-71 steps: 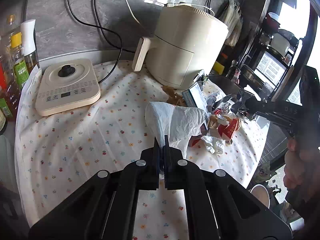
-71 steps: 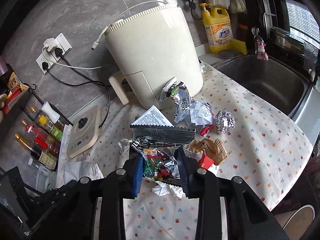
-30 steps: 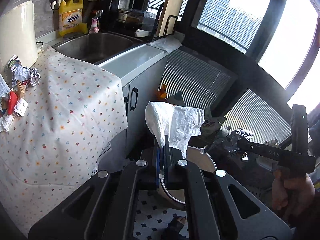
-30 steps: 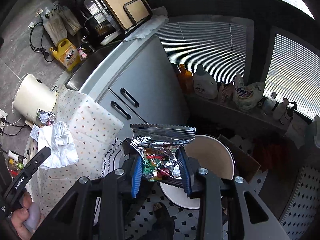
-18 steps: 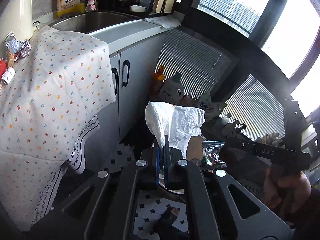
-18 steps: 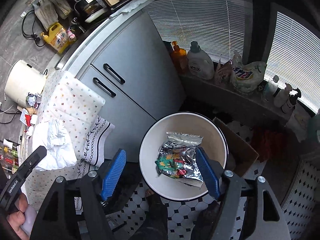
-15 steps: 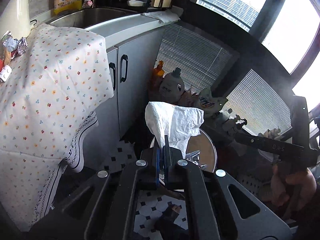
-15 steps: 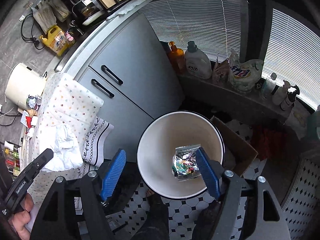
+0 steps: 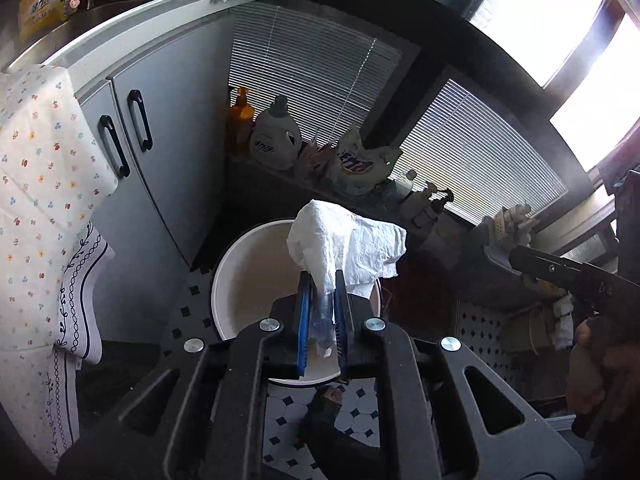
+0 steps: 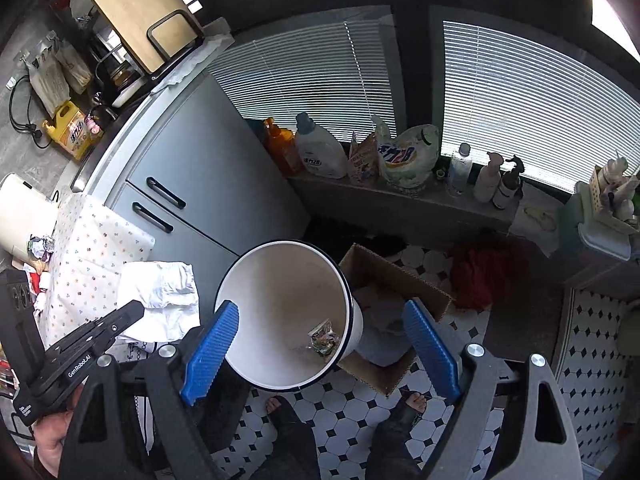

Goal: Collect trash
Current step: 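Open both grippers to drop the tissue and wrapper into the bin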

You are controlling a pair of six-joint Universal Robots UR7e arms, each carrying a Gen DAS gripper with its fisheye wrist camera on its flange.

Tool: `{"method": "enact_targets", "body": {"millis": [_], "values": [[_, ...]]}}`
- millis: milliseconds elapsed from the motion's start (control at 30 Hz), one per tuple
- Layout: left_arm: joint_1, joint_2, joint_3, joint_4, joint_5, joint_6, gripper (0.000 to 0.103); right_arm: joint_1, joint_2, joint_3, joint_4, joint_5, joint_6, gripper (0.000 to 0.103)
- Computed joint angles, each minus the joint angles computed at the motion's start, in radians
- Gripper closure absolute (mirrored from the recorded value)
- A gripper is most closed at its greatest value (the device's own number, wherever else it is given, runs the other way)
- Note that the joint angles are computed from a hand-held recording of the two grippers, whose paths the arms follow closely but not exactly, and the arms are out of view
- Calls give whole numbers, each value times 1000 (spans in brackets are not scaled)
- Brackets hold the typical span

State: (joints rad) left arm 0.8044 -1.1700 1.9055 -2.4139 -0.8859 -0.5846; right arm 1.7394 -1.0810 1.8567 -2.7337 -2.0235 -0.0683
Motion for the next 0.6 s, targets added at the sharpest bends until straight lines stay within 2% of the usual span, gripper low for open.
{"method": "enact_targets", "body": {"millis": [33,67,133,333,600], "values": [[1,7,-7,-9,-5,6,62,-6,-12,8,-1,3,10,19],[-1,9,-6,-29,-7,15,48,-9,-22,13,-1,7,17,19],[-7,4,-8,-52,-5,28,39,-10,-34,20,-4,6,23,19],[-31,-58,-8,15,75,8,28,14,-26,13,-20,26,36,15],[-70,-225,36,165,217,-107,22,103,48,-50,-20,72,27,10]]}}
